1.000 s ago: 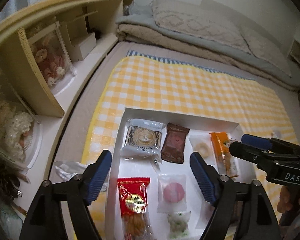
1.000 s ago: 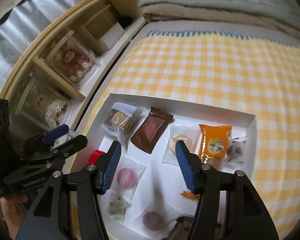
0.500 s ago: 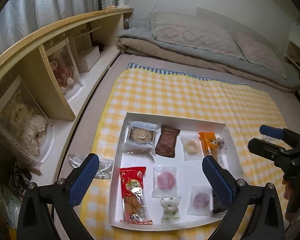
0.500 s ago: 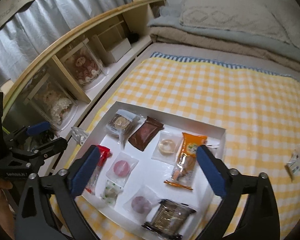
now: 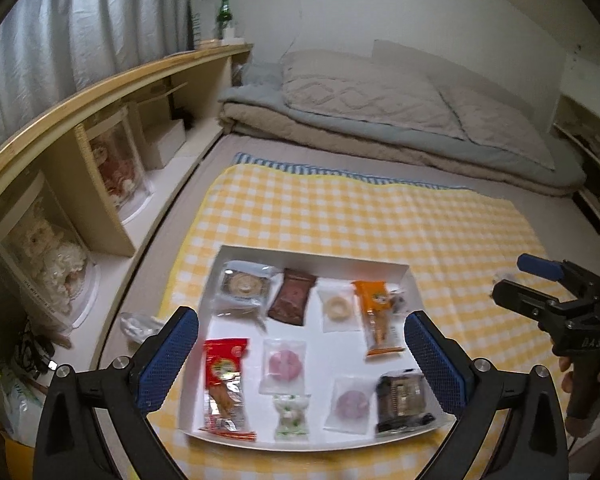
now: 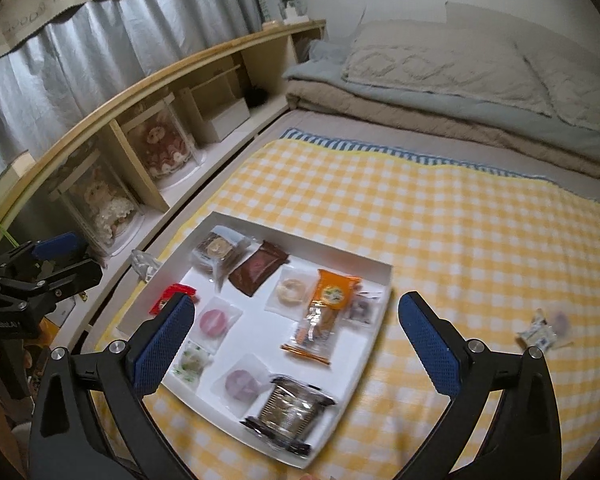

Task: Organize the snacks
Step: 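Move both open tools back over the last two snacks on the cloth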

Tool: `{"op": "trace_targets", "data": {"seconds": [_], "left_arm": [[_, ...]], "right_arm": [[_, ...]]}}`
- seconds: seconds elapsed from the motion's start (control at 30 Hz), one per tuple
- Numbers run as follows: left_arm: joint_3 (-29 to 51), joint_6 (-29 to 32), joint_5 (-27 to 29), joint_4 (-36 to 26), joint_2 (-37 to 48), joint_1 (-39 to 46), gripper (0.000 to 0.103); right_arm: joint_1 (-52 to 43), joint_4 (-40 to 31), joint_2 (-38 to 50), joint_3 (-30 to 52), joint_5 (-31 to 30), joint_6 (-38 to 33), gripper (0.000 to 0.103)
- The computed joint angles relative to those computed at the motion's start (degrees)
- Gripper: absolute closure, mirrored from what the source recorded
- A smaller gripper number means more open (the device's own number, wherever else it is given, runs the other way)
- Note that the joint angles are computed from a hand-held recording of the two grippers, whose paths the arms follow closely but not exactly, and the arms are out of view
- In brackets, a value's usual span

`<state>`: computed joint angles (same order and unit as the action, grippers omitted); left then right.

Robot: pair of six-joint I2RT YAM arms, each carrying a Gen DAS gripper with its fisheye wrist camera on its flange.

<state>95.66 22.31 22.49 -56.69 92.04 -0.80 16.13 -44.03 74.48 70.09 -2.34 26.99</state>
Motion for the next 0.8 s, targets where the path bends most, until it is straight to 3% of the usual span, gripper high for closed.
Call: {"op": "trace_targets", "data": {"seconds": [0.37, 0.8], "left_arm": [[-4.0, -7.1, -4.3, 5.5, -2.2, -11.5, 0.0], [0.4, -13.9, -9.8, 10.9, 7.3, -28.4, 0.0]], "right_arm": [[-11.8, -5.4, -11.3, -5.3, -3.2, -6.3, 0.0], [-42.0, -10.4, -18.2, -9.6, -15.2, -23.3, 0.0]]}}
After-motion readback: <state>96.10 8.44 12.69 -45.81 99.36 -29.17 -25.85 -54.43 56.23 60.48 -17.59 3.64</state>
